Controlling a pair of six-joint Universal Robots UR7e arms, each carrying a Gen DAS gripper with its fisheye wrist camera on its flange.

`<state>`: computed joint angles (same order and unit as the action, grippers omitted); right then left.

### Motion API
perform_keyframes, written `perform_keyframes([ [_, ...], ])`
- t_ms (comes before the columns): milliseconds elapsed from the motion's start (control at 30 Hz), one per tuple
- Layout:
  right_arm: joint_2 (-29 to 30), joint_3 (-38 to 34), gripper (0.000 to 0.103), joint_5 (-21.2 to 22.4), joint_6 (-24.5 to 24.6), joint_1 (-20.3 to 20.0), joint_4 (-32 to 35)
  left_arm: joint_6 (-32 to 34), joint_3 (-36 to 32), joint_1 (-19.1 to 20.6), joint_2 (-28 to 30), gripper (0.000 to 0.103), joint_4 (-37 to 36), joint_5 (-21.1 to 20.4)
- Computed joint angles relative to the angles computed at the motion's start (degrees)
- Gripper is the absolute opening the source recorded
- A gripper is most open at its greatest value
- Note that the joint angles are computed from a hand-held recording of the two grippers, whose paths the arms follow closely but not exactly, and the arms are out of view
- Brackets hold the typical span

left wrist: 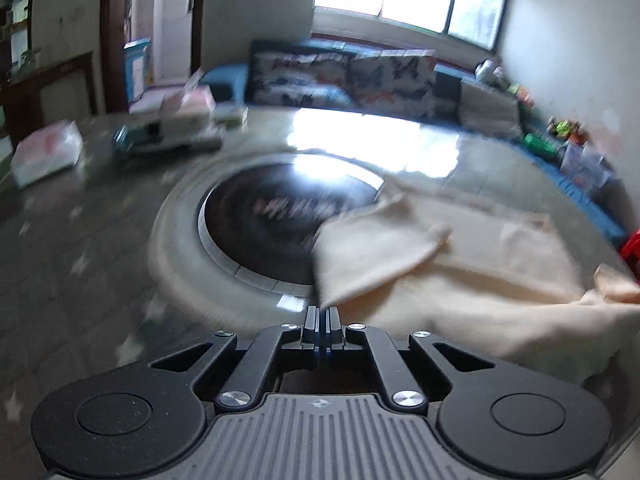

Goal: Fold clothes
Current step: 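Lift and shake the sweatshirt with both grippers, spreading it flat on the table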

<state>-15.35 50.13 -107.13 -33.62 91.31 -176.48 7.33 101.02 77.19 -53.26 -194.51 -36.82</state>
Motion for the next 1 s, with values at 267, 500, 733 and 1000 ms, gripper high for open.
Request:
perform_keyframes([
  [267,-0.34,1.05,0.039,-2.56,-1.34,-0.05,-0.2,0.94,4.45,-0.84,-2.12,0.007,2.76,-2.5],
  [500,3.81,-4.14,0.057,-3.48,-10.37,1.29,-0.73,0.92,4.64,-1.21,-2.11,0.031,10.79,-14.8],
  [733,5.24,-7.68,0.061,-5.86,-3.55,0.77,-7.91,-0.02,1.87,-0.97,-0.12,0.05,14.66,-17.43],
  [1000,1.94,-2.38,0.066,-7.14,-3.6,0.13,-9.94,1.1,0.63,-1.25,1.8,0.014,13.45,-16.35],
])
